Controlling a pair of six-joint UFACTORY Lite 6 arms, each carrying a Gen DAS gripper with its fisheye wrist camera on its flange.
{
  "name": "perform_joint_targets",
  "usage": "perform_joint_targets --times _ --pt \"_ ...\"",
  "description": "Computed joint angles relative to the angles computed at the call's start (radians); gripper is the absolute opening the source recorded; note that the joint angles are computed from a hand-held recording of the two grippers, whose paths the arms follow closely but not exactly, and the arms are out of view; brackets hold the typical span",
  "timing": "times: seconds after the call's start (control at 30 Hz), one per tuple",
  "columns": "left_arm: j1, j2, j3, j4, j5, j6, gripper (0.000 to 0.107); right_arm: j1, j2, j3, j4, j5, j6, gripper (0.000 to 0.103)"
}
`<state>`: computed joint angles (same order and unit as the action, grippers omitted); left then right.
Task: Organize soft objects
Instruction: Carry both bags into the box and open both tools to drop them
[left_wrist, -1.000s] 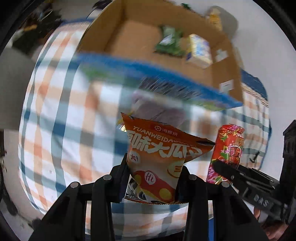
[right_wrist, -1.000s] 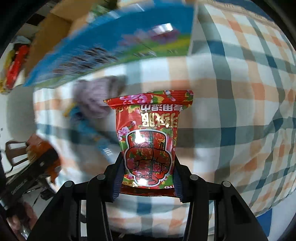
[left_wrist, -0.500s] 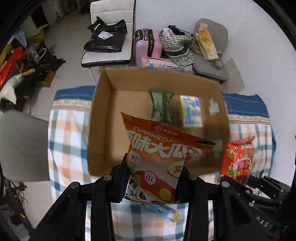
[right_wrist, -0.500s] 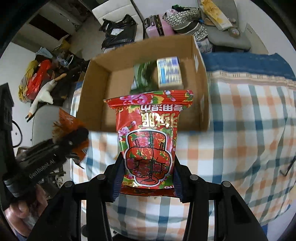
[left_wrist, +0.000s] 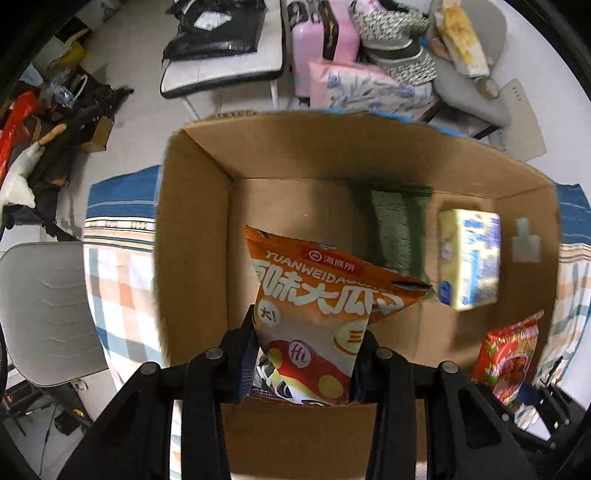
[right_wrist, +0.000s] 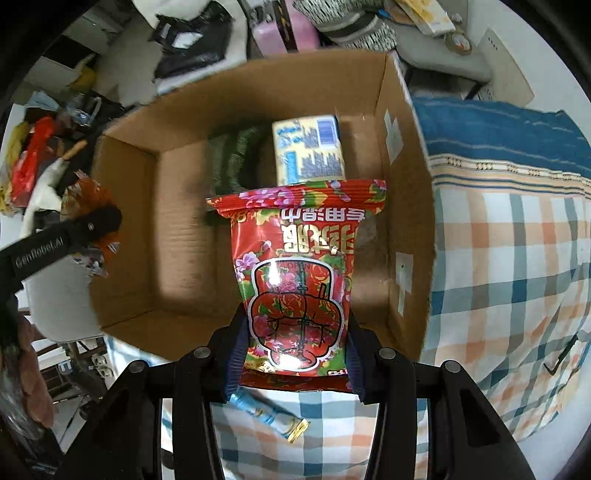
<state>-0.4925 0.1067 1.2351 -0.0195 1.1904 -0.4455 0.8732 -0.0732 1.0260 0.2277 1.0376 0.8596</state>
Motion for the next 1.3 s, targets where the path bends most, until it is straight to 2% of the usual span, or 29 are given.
perform_joint_targets --times 0.23,0.43,0.73,0.8,0.87,1.1,1.3 --pt "0.047 0.131 0.024 -0.033 -0.034 0.057 0.037 -0.046 0.122 -0.065 0.063 -0.071 -0.108 0.048" --pt "0.043 0.188 0.049 -0.022 -0.046 0.075 0.037 -0.06 0.231 -0.048 0.077 -0.08 -0.156 0.048" --pt "0.064 0.251 0.101 -0.001 -0.053 0.052 0.039 -0.094 0.305 -0.015 0.071 -0.089 -0.188 0.049" --pt "0.067 0.246 0.107 0.004 -0.052 0.048 0.04 -0.094 0.317 -0.004 0.082 -0.089 -0.19 0.05" --pt "0.073 0.236 0.106 0.003 -0.053 0.052 0.04 -0.09 0.32 0.008 0.068 -0.08 -0.175 0.056" --pt "0.077 0.16 0.094 0.006 -0.022 0.044 0.043 -0.073 0.311 0.089 0.031 -0.025 -0.125 0.061" --pt "0.043 -0.008 0.032 0.013 0.014 0.004 0.046 -0.009 0.228 0.125 0.0 0.049 -0.037 0.062"
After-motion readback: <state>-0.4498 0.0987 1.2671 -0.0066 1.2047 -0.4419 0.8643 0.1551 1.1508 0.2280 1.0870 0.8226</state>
